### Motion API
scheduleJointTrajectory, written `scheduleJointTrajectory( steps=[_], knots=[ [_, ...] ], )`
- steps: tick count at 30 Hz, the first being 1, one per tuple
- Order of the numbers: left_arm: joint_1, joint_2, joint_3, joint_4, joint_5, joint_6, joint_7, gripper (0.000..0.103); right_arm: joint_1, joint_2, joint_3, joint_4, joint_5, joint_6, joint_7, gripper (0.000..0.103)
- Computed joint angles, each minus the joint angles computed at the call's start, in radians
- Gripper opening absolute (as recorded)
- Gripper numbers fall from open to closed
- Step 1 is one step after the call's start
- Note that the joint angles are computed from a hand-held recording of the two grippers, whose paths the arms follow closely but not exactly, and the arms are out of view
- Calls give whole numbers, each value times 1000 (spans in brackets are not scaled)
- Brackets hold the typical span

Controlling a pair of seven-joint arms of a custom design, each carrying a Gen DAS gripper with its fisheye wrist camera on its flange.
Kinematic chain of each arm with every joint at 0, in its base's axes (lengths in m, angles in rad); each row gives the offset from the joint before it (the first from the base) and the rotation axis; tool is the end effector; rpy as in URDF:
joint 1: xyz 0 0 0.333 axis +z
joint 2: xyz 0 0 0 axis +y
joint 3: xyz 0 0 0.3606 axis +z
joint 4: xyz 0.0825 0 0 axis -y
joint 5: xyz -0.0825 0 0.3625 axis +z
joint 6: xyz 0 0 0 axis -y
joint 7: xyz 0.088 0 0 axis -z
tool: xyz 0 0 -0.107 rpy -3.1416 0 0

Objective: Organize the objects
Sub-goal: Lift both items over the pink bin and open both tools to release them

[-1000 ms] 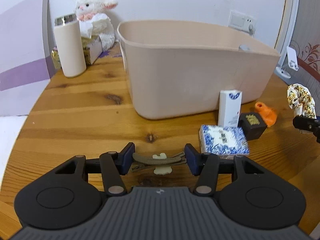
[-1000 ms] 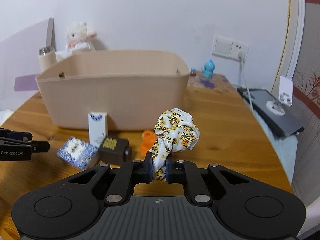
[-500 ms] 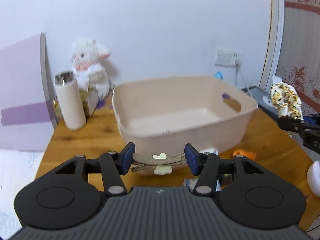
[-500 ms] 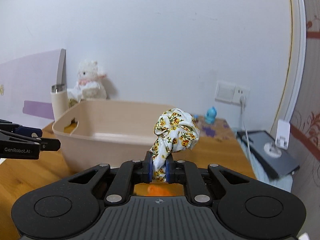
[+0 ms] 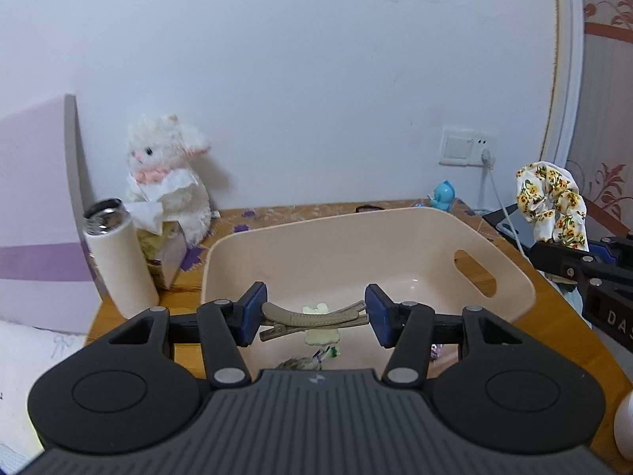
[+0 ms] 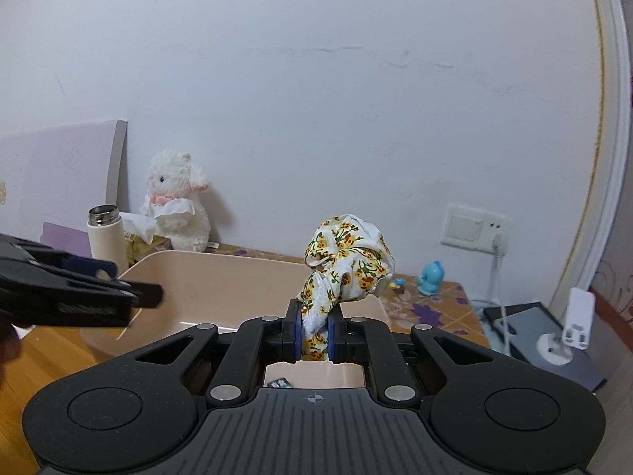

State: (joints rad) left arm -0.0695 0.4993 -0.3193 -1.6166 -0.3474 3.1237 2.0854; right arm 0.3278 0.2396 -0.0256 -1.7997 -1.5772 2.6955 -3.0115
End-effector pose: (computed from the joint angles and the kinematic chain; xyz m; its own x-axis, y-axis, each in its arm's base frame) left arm 0.7038 -0.1975 0.5147 -0.4286 -0.9035 0.0101 -0.4625 0.2097 -0.8614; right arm 0.6066 0.2256 0.5126 -0.1508 -0.9846 0.0879 -0.4113 -0.0184 -0.9113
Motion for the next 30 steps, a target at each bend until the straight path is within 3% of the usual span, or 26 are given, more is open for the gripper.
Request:
scheduleJointTrajectory(
  steps=[4, 9, 15, 20, 22, 25, 30],
  knots=[
    [-139, 80, 169, 124, 76, -69, -110, 56, -13, 71, -10, 76, 89, 31, -109, 11],
    [-212, 174, 270, 251, 179, -159, -227, 56, -14, 171, -31, 167, 284, 48, -308, 12],
    [-210, 229, 275, 321, 265, -222, -283, 57, 15, 240, -65, 218, 426, 32, -439, 14],
    [-182, 215, 236, 295, 273, -208, -279, 59, 62, 237, -120, 200, 451, 49, -454, 40],
    [-182, 198, 236, 272, 274, -193, -284, 68, 96, 220, -154, 181, 396, 41, -386, 59],
    [-187, 159, 249, 213, 273, -139, -302, 81, 102, 181, -157, 144, 341, 40, -324, 63],
    [-187, 83, 257, 117, 265, -90, -317, 91, 94, 108, -127, 76, 242, 5, -246, 76]
  ],
)
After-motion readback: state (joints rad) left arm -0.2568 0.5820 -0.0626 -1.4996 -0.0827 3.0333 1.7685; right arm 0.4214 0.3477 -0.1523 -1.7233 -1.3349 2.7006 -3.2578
